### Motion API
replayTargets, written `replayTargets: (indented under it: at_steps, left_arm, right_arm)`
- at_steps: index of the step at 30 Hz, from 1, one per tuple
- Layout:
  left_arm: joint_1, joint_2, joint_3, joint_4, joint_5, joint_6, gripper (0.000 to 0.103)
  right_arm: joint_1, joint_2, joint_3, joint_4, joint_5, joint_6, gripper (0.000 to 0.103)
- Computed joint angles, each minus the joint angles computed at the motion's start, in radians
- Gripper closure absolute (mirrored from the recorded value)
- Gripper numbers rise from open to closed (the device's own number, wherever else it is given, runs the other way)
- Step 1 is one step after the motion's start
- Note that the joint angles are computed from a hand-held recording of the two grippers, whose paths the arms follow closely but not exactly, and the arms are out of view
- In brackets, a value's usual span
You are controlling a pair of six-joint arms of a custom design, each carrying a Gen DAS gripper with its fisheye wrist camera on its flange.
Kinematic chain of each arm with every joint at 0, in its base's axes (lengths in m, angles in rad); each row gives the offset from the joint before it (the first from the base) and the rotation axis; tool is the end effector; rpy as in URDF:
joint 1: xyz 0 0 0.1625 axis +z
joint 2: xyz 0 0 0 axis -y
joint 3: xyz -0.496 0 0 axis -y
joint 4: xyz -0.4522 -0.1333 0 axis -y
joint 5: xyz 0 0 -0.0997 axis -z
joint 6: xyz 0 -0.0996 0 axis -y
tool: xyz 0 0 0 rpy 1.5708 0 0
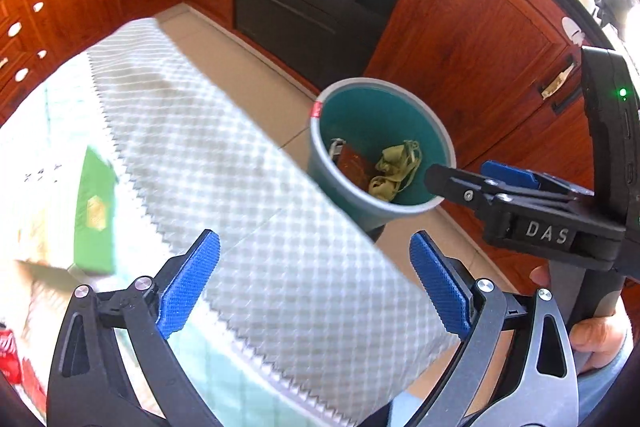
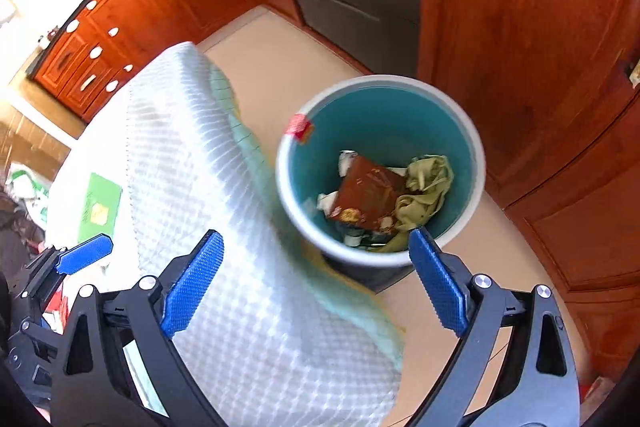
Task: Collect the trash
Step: 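Move both tools back over the table toward the red bag and cup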
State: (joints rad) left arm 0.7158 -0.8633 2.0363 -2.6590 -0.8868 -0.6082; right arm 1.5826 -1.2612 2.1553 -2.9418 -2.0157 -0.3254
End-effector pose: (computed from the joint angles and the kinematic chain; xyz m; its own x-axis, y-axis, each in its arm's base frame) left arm -0.3167 -0.5355 0.0372 -0.8139 0.1352 -0.5651 0.3495 0.8908 -0.2903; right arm 0.0971 -0.5630 0.2483 -0.8541 -0.1069 0.5090 -0.2992 0.9015 -0.3127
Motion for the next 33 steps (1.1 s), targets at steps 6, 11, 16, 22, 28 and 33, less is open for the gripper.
replayTargets:
  at_steps: [6, 11, 16, 22, 28, 33]
  left_arm:
    - [-0.056, -0.12, 0.124, 0.046, 0.06, -0.087, 0.006]
    - [-0.103, -0.225, 0.227, 0.116, 0.094, -0.185, 0.005]
    - [-0.158, -0.369, 0.342, 0.235, 0.12, -0.314, 0.005]
    - [-0.225, -0.544, 0.451, 0.419, 0.133, -0.479, 0.005]
    - [-0.307, -0.747, 0.522, 0.715, 0.129, -0.693, 0.005]
    - [-0.393, -0.932, 0.567, 0.974, 0.09, -0.892, 0.005]
  right_arm:
    - [0.065, -0.013, 0.057, -0.005, -0.005, 0.013, 0.013]
    - [0.132, -0.011, 0.109, -0.015, -0.001, 0.009, 0.013]
    - [0.199, 0.022, 0.16, -0.045, 0.018, -0.023, 0.013]
    - [0.29, 0.103, 0.202, -0.088, 0.029, -0.077, 0.013]
    - [0.372, 0.179, 0.2, -0.04, 0.051, -0.044, 0.013]
    - [0.43, 0.241, 0.17, 0.045, 0.059, -0.033, 0.013]
